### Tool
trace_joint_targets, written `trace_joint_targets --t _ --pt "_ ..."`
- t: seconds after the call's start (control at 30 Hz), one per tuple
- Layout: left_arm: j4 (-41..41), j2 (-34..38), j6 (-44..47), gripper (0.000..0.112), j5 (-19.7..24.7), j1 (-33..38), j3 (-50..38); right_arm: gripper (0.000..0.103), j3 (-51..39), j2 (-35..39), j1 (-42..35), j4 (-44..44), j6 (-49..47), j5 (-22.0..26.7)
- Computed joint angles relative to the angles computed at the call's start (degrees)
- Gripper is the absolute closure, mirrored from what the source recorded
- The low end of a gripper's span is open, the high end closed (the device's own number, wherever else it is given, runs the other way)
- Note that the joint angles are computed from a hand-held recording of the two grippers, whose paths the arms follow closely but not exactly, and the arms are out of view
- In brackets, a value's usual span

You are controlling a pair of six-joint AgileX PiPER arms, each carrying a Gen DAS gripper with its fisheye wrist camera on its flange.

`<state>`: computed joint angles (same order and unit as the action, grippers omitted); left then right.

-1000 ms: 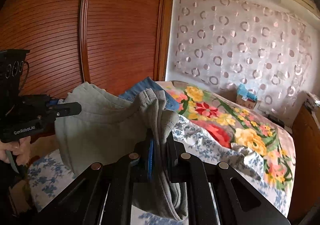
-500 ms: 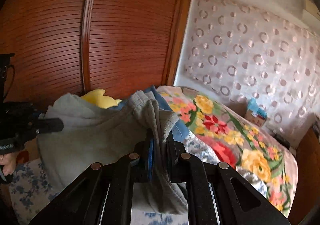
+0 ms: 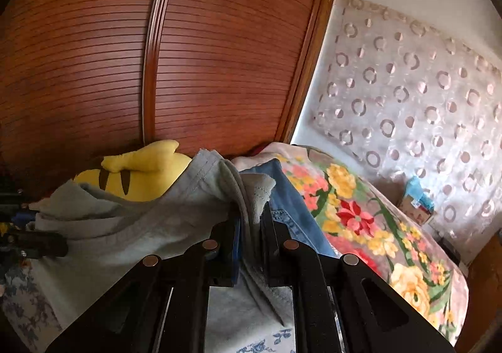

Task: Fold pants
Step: 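Lower the pants onto the folded jeans stack with both grippers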

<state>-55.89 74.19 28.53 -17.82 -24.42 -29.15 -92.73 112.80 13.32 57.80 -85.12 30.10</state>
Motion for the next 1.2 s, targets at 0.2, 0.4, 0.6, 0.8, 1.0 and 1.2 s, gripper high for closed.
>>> trace_joint_targets --t 0.2,0.4,0.6,0.8,1.0,1.2 --pt "-3.89 -0.14 2.26 0.094 -1.61 -0.70 0.76 0.093 -0.37 0.26 0.56 -1.32 2.36 -0.10" --pt "-15.67 2.05 13.38 0.088 -2.97 -2.60 -1.01 0.073 -1.96 0.81 1.04 -7.67 11.79 -1.83" --pt "-16.17 4.11 12.92 0.080 -3.32 -2.10 -0.99 0.071 -0.36 -0.91 -2.44 -2.58 9.44 2.82" --pt "-16.97 5.98 12.99 0.070 -4.62 -2.73 -1.05 0.071 -0.97 0.53 -3.85 -6.42 12.45 5.18" --pt "-14.88 6.94 11.12 0.066 -5.08 -2.78 0.14 0.071 -7.64 5.22 -2.78 -17.02 25.91 3.12" --pt "-20.11 6.34 16.33 0.065 -5.94 -3.79 -0.32 0.071 -6.10 3.27 -2.30 -15.77 27.58 3.50"
